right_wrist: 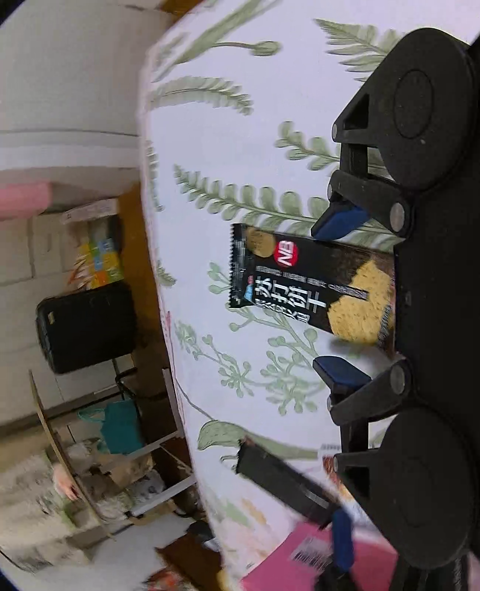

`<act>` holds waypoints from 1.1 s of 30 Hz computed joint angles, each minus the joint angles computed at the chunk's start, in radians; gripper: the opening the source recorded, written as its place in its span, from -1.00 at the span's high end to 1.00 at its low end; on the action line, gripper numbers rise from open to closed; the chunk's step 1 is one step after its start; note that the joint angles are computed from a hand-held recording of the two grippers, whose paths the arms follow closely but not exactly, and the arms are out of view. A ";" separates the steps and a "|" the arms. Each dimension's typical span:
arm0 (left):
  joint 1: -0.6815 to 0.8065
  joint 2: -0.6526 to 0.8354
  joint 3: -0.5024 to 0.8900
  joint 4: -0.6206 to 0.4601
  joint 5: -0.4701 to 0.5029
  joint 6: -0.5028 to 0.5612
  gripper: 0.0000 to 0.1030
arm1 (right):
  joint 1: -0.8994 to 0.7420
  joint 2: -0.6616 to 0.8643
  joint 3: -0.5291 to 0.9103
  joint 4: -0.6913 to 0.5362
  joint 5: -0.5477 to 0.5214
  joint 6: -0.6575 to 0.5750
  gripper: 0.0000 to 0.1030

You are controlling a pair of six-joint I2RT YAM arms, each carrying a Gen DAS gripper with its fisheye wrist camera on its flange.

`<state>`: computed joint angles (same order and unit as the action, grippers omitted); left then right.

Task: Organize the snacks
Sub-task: 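Grasp the white wafer bar with the left gripper while the right grasps the NB cracker pack, then carry the wafer bar and NB cracker pack over the pink box with both grippers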

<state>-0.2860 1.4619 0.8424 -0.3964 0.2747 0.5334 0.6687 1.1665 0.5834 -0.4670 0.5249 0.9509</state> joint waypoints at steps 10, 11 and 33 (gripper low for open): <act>0.019 -0.005 0.017 -0.082 0.061 0.005 0.50 | 0.018 -0.021 0.035 -0.098 0.033 -0.027 -0.16; 0.020 -0.015 0.011 -0.081 0.061 0.003 0.51 | 0.021 -0.020 0.041 -0.108 0.031 -0.013 -0.16; 0.145 -0.255 0.023 -0.452 0.205 0.029 0.51 | 0.500 -0.087 0.223 -0.651 0.153 0.540 -0.15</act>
